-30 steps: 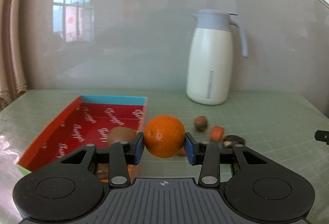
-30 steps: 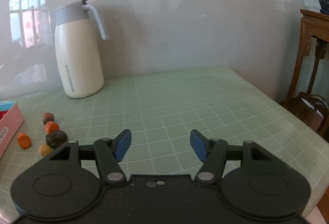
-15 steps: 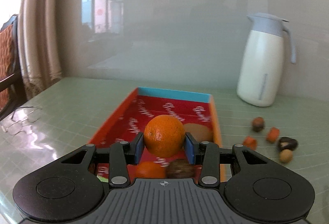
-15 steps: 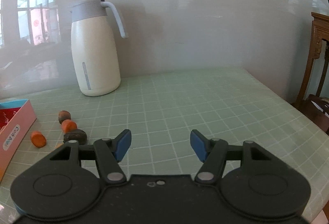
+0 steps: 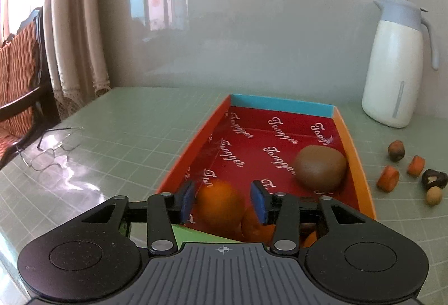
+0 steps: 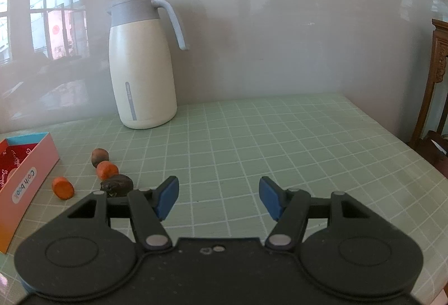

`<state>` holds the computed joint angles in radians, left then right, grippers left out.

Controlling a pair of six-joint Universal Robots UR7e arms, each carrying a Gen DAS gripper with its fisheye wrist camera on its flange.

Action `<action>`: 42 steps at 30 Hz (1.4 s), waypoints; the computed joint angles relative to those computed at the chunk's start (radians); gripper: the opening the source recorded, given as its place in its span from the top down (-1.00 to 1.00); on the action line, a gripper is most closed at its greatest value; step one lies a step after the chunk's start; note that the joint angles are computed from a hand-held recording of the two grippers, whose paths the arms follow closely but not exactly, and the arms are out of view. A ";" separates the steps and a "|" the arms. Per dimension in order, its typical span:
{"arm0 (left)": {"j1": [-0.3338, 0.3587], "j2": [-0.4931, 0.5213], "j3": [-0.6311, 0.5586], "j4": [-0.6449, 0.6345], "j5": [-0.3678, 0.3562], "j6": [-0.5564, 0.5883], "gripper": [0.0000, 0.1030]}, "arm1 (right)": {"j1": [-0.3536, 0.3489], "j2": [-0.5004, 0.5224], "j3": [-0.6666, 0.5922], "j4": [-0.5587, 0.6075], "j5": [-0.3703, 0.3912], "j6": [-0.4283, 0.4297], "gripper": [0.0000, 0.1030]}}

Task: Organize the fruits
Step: 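Carry the orange into the red box and open the left tool, then reach the right tool to another dark brown fruit and grasp it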

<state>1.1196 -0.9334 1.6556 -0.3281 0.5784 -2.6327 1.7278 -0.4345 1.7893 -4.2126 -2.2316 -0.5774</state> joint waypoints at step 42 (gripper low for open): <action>-0.041 -0.098 0.205 -0.459 0.003 0.328 -1.00 | -0.049 -0.003 -0.033 -0.049 -0.051 0.033 -0.54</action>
<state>1.0783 -1.0313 1.8606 -0.7871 0.5814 -2.3042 1.6788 -0.4372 1.7559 -4.2613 -2.2822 -0.5441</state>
